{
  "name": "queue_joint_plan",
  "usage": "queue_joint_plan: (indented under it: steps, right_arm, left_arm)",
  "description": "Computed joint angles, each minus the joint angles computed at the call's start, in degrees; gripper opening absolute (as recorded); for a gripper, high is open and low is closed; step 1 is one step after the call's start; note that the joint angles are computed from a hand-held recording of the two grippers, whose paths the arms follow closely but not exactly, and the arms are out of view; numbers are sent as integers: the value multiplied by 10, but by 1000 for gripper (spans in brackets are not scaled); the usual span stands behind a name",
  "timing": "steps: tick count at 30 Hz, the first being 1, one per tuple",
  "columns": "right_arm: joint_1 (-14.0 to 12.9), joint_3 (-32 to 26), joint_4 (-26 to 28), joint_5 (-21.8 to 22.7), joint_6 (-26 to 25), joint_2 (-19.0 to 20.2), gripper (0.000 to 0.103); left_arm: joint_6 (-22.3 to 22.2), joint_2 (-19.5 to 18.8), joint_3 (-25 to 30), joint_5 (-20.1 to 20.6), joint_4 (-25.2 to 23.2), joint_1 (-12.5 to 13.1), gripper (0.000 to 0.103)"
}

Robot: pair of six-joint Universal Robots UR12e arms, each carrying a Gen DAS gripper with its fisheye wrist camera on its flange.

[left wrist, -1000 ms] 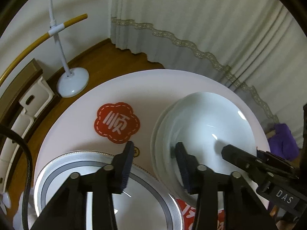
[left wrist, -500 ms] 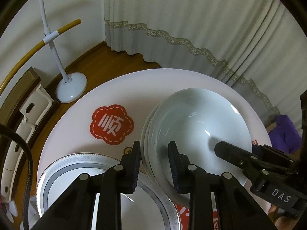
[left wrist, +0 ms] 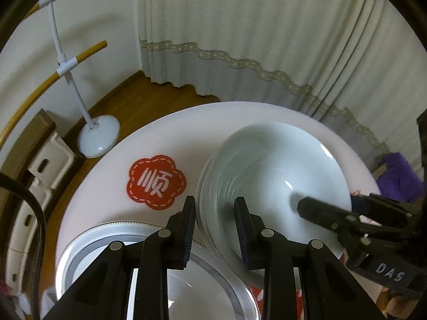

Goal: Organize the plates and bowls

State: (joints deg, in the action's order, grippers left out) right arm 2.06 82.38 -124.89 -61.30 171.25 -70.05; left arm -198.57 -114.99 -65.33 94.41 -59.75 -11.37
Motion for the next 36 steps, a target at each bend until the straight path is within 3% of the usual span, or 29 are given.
queue_joint_plan:
  steps: [4, 10, 18, 36]
  right_arm:
    - [6, 3, -7, -19, -9, -3, 37]
    - [1, 11, -14, -6, -3, -5, 36]
    - [1, 16, -17, -13, 1, -8, 36]
    - [1, 25, -29, -22, 12, -16, 34]
  left_arm:
    - [-8, 3, -7, -19, 12, 6, 27]
    - [4, -3, 5, 3, -2, 0, 26]
    - [-10, 5, -14, 4, 27, -1, 22]
    - [-14, 9, -22, -3, 33, -1, 18]
